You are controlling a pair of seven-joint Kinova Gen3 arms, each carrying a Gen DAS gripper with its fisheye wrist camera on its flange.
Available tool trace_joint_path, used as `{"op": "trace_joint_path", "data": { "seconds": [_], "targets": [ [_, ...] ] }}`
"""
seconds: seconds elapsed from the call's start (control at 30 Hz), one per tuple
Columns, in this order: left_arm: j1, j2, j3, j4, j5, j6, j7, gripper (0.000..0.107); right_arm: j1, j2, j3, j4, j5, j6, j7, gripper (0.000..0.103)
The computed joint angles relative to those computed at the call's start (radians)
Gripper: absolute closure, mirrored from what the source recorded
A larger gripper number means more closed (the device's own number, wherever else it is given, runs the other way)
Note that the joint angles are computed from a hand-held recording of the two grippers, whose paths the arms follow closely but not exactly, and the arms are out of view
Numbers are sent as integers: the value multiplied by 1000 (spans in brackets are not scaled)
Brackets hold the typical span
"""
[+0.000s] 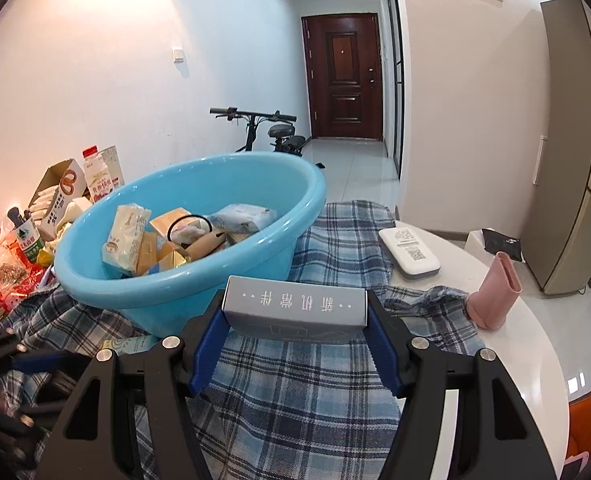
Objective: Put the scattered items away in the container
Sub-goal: 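Grasp the black fuzzy item with the left tool while the right tool holds the box, then carry the box and black item over the blue basin with both tools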
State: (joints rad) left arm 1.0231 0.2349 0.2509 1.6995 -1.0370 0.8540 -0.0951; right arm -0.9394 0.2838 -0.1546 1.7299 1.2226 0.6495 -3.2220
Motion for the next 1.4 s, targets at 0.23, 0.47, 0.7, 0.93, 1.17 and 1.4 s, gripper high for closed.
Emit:
{"op": "trace_joint_path", "data": {
  "seconds": [0.23, 0.47, 0.7, 0.93, 1.17, 1.4],
  "targets": [
    [-18, -110, 42, 66, -95, 2, 102, 67, -41, -37, -34, -2, 40, 113, -56, 37],
    [-80, -163, 108, 61, -180, 78, 114, 67, -105, -21, -71, -125, 18, 257, 47, 36],
    [-136, -157, 100, -1, -239, 140, 104, 67, -158, 27, -51, -272, 16, 262, 147, 36],
    [-206, -143, 69, -56, -199, 136, 78, 67, -229, 103, 12, -466, -26, 321, 284, 36],
    [-239, -141, 47, -66, -188, 75, 60, 66, -269, 187, 89, -644, -95, 337, 406, 36],
    [-263, -131, 18, -41, -202, 60, 111, 65, -292, 291, 165, -782, -178, 328, 479, 36]
  ]
}}
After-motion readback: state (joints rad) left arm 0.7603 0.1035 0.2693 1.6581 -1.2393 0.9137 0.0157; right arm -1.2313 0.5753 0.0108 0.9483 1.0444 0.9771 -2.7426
